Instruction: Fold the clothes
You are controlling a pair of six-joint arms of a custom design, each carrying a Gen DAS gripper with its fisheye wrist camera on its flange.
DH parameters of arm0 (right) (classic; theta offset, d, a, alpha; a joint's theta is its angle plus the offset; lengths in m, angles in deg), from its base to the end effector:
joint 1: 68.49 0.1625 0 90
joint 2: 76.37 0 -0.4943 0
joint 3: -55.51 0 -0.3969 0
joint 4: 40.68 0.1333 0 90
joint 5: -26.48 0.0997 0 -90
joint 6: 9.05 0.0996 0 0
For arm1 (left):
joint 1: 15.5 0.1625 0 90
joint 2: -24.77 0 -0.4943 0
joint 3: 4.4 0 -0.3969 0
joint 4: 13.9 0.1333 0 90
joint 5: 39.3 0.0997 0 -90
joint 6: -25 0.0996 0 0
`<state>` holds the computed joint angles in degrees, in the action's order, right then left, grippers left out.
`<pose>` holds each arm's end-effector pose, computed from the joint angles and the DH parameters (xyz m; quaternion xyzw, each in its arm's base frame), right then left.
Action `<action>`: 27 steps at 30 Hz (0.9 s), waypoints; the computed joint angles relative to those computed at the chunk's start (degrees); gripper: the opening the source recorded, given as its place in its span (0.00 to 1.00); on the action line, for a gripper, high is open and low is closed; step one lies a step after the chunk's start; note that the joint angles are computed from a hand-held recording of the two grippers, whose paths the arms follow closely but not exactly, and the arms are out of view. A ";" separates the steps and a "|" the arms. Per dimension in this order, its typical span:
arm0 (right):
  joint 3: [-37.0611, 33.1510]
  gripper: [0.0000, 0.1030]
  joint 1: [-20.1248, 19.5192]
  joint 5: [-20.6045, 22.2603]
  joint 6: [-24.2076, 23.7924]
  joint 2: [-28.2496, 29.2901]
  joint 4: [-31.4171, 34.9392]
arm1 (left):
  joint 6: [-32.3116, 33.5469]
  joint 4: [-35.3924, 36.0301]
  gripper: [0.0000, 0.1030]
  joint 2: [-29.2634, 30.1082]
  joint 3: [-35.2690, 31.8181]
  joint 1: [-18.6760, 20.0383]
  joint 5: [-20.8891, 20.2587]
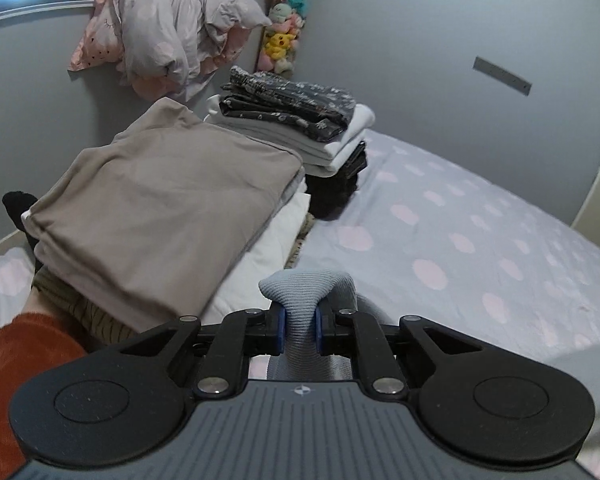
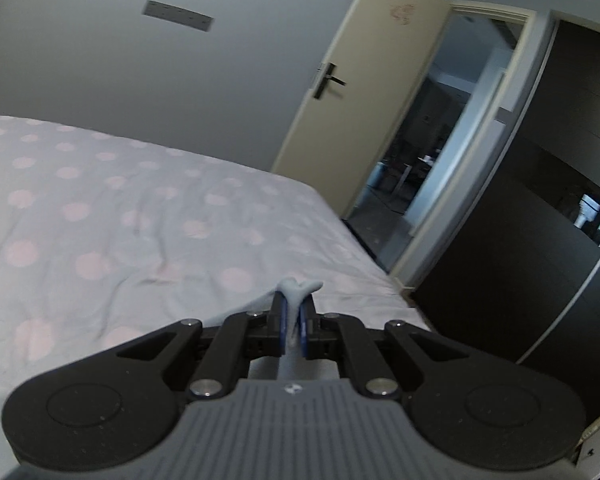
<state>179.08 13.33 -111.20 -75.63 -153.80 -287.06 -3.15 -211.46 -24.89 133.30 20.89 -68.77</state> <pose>0.0006 -0.4153 0.4755 -0.0343 -0.6184 0.4559 0.6392 -0.2268 -0.4405 0.1297 0.1042 0.8491 -0.4358 0.2797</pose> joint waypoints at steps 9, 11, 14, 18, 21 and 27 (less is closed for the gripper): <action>-8.28 0.07 -6.99 0.28 -2.84 4.53 -1.89 | 3.08 7.68 0.15 3.27 -6.93 4.95 1.32; -10.49 0.07 -8.75 0.07 -2.27 5.73 -0.91 | 5.01 8.85 0.15 4.48 -8.69 5.81 1.36; -13.40 0.07 -11.37 0.71 -1.83 8.06 0.54 | 10.35 8.93 0.15 7.32 -11.41 6.80 1.34; -16.70 0.07 -14.12 1.94 -3.26 11.61 1.45 | 16.35 7.50 0.16 10.38 -14.05 8.36 -1.25; -18.45 0.07 -15.53 2.37 -4.02 13.99 2.07 | 19.90 5.97 0.26 12.10 -14.99 9.44 -4.52; -20.55 0.16 -17.06 1.33 -4.12 16.50 3.74 | 18.96 7.99 0.40 10.87 -12.85 9.08 -5.89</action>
